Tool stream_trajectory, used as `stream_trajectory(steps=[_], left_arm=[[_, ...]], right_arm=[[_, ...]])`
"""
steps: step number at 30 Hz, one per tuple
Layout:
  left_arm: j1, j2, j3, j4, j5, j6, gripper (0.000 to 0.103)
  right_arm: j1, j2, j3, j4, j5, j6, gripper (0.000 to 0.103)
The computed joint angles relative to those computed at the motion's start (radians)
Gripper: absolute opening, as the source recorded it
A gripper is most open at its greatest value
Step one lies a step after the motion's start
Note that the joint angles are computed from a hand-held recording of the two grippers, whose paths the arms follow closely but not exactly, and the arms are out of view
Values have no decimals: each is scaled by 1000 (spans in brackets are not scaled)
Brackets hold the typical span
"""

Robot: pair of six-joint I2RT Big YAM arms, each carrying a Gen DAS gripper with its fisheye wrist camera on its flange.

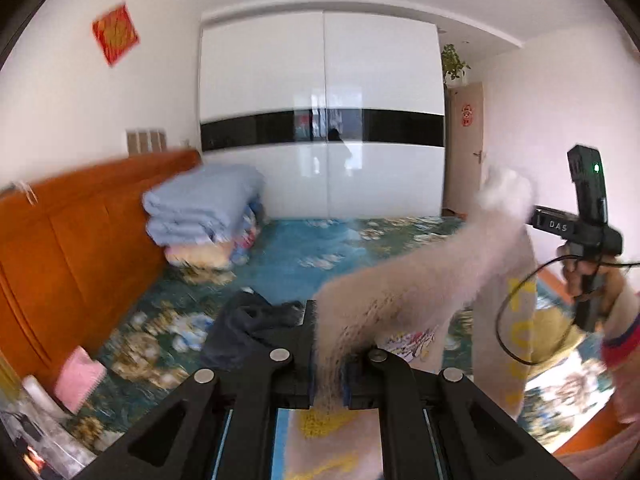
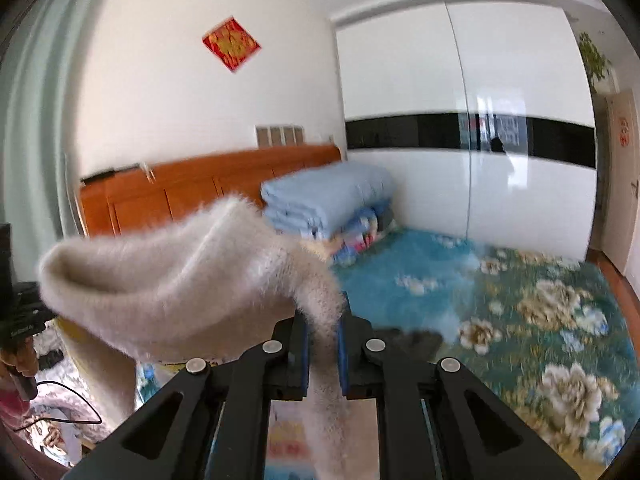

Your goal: Fold clothes

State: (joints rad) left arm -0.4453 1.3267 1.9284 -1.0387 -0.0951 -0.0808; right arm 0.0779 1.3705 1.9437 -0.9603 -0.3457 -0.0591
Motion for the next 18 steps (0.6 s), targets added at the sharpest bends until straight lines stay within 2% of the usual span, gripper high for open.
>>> stream_trajectory(steps=[2, 4, 7, 9, 13, 15, 17, 18], left_arm=[[35, 57, 46, -59, 24, -17, 9], [62, 125, 60, -117, 18, -59, 9], [101, 206, -7, -136, 28, -119, 9], [119, 252, -58, -135, 33, -154, 9], [156, 349, -116, -190, 86, -276, 9], [166, 368, -138, -180, 96, -296, 9], [180, 412, -107, -179, 100, -298, 9], [185, 435, -84, -183, 100, -301, 9]], right_arm=[[-1, 42, 77, -26, -15, -14, 11], [9, 138, 160, -124, -17, -45, 11], [33, 265, 187, -227, 39, -63, 11], [42, 346, 164, -269, 52, -22, 11], [67, 475, 124, -302, 84, 57, 11], [78, 522, 134, -313, 90, 78, 11], [86, 558, 154, -306, 91, 100, 11], [85, 596, 205, -324, 90, 108, 11]])
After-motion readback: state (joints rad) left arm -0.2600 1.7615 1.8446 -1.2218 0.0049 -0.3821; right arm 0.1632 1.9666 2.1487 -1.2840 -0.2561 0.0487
